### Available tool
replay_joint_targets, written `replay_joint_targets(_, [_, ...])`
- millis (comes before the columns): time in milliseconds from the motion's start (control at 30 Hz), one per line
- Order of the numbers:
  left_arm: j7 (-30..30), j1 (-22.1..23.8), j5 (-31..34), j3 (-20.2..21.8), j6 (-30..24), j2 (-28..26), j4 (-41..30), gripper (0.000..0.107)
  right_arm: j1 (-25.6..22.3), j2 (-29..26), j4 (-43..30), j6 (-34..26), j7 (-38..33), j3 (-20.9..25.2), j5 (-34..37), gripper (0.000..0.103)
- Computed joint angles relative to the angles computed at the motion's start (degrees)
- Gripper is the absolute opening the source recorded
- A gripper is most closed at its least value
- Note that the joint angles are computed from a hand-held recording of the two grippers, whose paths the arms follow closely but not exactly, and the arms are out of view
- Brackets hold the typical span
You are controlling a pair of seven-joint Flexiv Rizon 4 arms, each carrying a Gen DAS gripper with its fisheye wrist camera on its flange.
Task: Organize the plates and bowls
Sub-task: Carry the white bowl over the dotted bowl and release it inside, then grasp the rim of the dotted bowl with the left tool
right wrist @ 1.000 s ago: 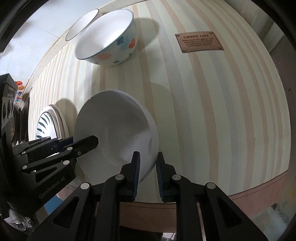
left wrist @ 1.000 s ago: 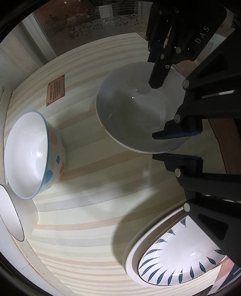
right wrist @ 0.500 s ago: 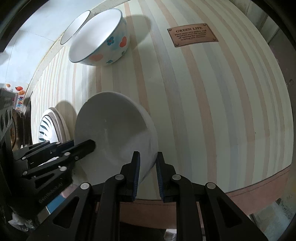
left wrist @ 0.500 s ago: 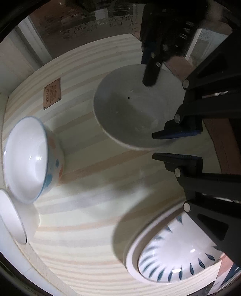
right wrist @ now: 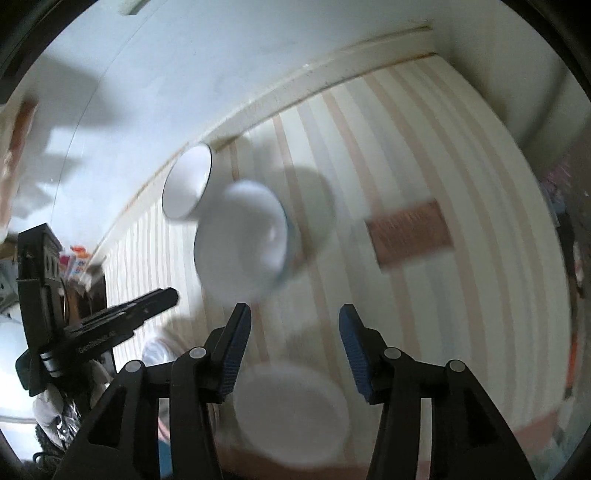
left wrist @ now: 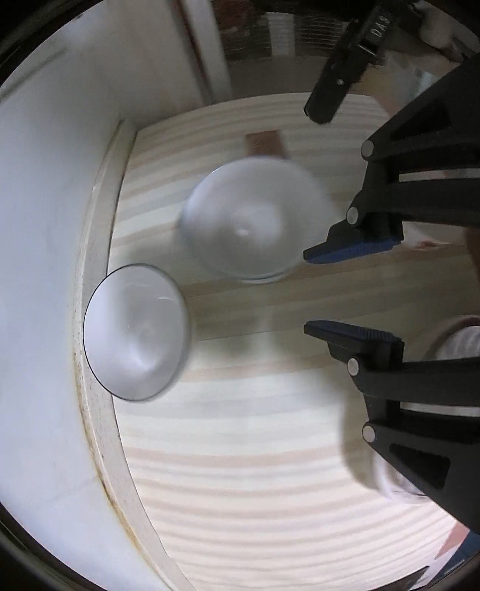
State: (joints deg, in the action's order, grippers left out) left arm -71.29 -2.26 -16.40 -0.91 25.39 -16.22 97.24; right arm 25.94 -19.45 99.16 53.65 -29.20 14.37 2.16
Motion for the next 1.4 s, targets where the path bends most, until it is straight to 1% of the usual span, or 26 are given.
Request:
replay_joint_targets(67, [-1.34,-0.45,1.37,-0.43,-0.28,-3.45,-3.05,0.030,-0.25,-3.57,-2.95,-0.12,-0.37,-0.49,0.40,0.053])
replay_joint_targets(133, [-1.46,-0.52,1.82,-0.73,-1.23,-5.79,-5.21,0.030,-0.75,-6.10,-5.17,-0.36,-0.94,-0.34,1.42,0.053])
replay_joint_targets(167, [-1.60,-0.63,2.13,-0.71,-1.33,-6.47,-5.72,0.030,-1.05,-7.56,-6.58,-0.76,-1.29,-0.19,2.07,0.053])
replay_joint_targets(300, [-1.31,-0.79,2.19,-0.97,-2.22,-8.04,-6.77,0.029,-1.13,-10.12,-8.78,-0.96,-1.72,0.11,2.94,0.052])
replay_joint_targets(367, [-0.77,-0.82,1.65,-1.28,-2.12,-8.57,-6.95,0.029,-1.11,-10.95,-9.35,-1.21,-2.05,0.13,3.07,0.050])
replay_joint_targets(400, [-0.39,-0.83,1.12,-1.56,-1.78,-8.89,-7.17,0.027,-1.08,-11.29,-9.63,-1.38,-2.21,0.15,3.09,0.040])
replay_joint_targets(433, [0.19,-0.78,0.63,-1.78,-1.47,-9.23,-7.29,0.019,-1.07,-11.79,-10.27,-1.80,-2.37,0.15,3.09,0.024])
replay_joint_targets(500, [0.78,-1.17,0.50,-1.98,-1.10,-9.36,-7.20,0.013,-0.52,-12.43,-10.95,-2.55,-2.08,-0.40,2.26,0.016])
replay_joint_targets(533, [0.68,-1.55,1.08,-1.82,-0.75,-9.27,-7.20,0.013,-0.25,-12.46,-10.93,-2.67,-1.87,-0.77,1.67,0.013])
replay_joint_targets(667, [0.79,-2.12,2.03,-1.56,-0.08,-8.82,-7.19,0.013,0.49,-12.46,-10.81,-3.11,-1.50,-1.40,-0.34,0.013])
replay_joint_targets(800, [0.98,-2.05,1.73,-1.42,-0.09,-7.12,-6.26,0.013,0.60,-11.19,-10.40,-3.87,-1.95,-1.04,-0.99,0.013])
replay_joint_targets(933, [1.47,-2.16,1.17,-1.49,-0.95,-4.14,-5.15,0.013,1.17,-8.08,-9.05,-5.17,-1.85,-0.83,-1.81,0.013])
replay_joint_targets(1133, [5.57,-0.92,-1.67,-0.84,-5.06,2.90,-1.49,0.013,2.49,-1.66,-5.98,-8.62,-0.46,-0.06,-2.72,0.013])
replay_joint_targets(1233, [7.69,-0.93,-2.12,-0.38,-7.27,6.16,1.11,0.013,3.24,2.30,-3.17,-10.26,1.29,0.90,-2.13,0.013])
replay_joint_targets(1400, [10.12,-2.08,0.24,-0.13,-9.83,9.16,4.92,0.013,4.12,6.90,1.72,-11.25,4.08,2.24,-0.30,0.014])
